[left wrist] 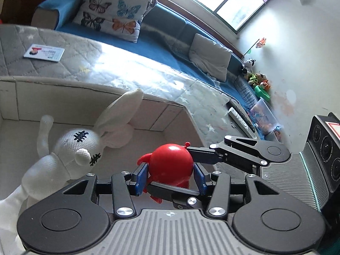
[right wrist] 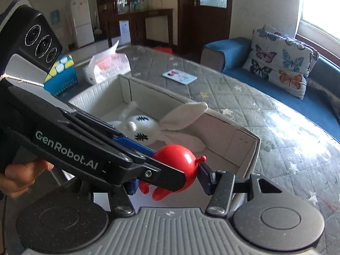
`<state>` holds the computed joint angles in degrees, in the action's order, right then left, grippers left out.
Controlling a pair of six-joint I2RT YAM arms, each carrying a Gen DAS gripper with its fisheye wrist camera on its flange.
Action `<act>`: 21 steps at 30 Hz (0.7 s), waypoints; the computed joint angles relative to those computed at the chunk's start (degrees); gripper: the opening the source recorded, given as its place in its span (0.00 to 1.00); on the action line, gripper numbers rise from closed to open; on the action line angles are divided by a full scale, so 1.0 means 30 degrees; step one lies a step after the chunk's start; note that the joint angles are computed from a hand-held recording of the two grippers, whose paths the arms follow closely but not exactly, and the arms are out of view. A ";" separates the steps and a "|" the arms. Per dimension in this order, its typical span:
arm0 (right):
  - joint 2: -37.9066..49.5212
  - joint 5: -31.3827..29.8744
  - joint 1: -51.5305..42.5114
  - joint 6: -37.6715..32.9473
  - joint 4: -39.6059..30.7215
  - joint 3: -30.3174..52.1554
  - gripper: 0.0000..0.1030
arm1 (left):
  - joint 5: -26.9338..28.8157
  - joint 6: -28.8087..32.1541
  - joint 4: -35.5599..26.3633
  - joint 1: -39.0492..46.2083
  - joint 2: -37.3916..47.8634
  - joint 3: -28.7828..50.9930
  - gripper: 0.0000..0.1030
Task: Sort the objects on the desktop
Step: 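Carry the red toy with the left tool into the shoebox and release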
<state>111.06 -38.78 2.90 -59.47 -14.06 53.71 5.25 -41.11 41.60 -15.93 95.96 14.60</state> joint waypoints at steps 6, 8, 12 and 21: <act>0.1110 0.1131 0.0619 0.0373 0.0442 0.0824 0.55 | 0.1128 -0.0311 0.1413 0.0857 0.2356 0.0723 0.49; 0.1440 0.1605 0.0857 0.0573 0.0647 0.1050 0.55 | 0.1239 -0.0546 0.1586 0.0953 0.2901 0.0970 0.49; 0.1564 0.1935 0.1092 0.0442 0.0945 0.0987 0.56 | 0.1277 -0.0915 0.1901 0.0999 0.3350 0.1059 0.49; 0.1669 0.1798 0.1130 0.0886 0.1352 0.0931 0.58 | 0.1470 -0.1714 0.2450 0.1372 0.3171 0.0688 0.49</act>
